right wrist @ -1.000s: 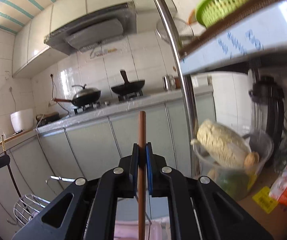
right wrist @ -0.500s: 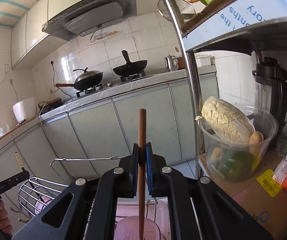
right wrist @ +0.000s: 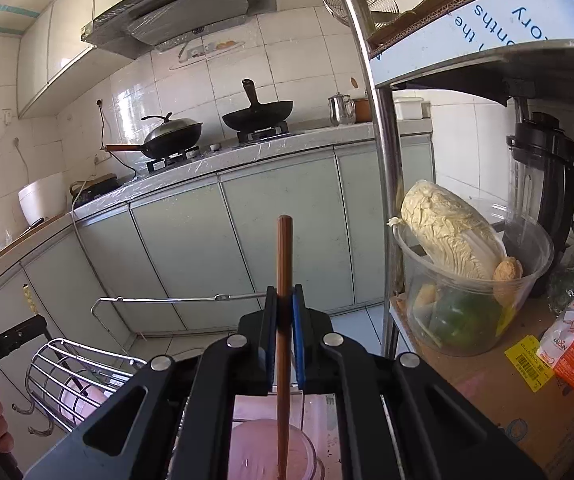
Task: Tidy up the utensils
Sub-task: 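Lower both chopsticks into the pink cup and open both tools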
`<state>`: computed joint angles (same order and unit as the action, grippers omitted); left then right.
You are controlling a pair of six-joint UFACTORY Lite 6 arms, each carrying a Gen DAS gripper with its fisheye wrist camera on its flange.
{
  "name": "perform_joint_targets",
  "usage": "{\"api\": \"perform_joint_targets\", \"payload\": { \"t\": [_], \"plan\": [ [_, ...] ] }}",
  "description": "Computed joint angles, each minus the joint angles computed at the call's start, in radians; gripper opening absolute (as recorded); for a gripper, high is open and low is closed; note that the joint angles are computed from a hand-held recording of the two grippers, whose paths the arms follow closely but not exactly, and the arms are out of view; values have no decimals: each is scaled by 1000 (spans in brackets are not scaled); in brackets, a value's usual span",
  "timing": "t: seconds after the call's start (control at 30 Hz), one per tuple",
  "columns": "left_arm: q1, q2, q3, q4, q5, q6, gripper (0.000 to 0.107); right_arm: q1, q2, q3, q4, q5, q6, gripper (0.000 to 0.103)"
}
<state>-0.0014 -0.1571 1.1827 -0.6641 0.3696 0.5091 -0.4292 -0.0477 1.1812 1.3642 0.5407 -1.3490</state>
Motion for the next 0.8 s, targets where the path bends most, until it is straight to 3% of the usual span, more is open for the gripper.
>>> {"api": "perform_joint_targets", "payload": {
  "t": [0.1,0.23,0.33,0.47,0.8],
  "plan": [
    [-19,25,3,56,-3,-57,8,12,2,-3,-50,2,42,7],
    [0,39,10,25,36,-51,25,9,20,4,-109,22,93,8],
    [15,12,-1,0,41,-35,30,-16,29,10,-123,58,113,12],
    [27,-28,-10,-3,52,-32,32,-49,3,-5,-109,100,107,31],
    [83,-216,-127,-19,99,-26,33,-182,-197,-145,-75,249,58,31]
  ]
}}
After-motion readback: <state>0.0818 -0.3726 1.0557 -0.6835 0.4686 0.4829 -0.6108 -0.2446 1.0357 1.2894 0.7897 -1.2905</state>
